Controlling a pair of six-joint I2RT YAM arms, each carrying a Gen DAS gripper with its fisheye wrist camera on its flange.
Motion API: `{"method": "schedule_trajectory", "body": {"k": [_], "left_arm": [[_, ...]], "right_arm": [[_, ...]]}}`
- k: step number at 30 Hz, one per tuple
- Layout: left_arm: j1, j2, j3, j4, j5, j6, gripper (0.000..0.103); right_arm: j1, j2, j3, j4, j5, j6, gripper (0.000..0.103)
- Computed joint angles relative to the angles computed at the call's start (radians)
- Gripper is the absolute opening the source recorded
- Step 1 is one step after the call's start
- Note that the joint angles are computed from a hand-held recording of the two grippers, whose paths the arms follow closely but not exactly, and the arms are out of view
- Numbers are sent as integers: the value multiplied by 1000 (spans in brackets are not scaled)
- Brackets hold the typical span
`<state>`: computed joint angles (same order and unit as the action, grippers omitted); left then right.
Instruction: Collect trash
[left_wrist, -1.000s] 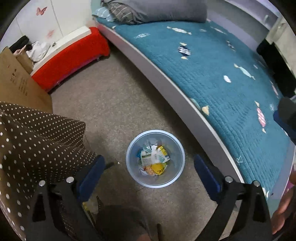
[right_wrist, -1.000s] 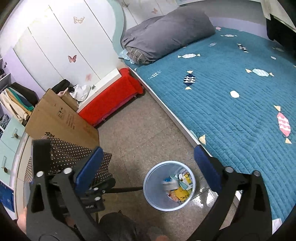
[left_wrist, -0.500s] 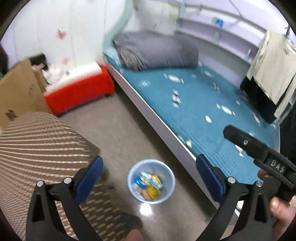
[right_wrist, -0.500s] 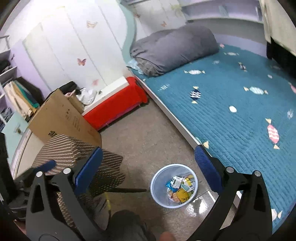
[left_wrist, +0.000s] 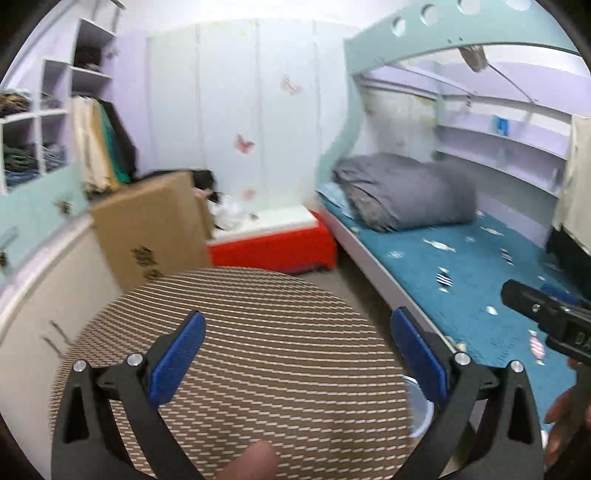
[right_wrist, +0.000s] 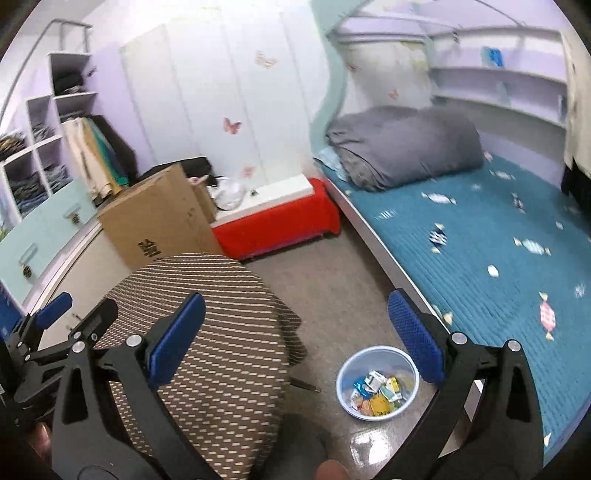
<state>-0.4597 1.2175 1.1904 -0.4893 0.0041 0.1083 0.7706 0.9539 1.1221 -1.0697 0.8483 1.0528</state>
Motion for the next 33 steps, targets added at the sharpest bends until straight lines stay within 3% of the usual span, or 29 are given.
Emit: {"method": "schedule_trajectory", "body": {"k": [8,15,33], "left_arm": [[190,-105,21,-48,99,23,98],[305,-167,41,-71,182,8,98],[439,-247,22,-56,260,-37,98]], "right_arm": [[223,226,250,-142,192,107,97],[291,354,396,-267,296,171,97],[336,426,490,-300,356,145,97]]}}
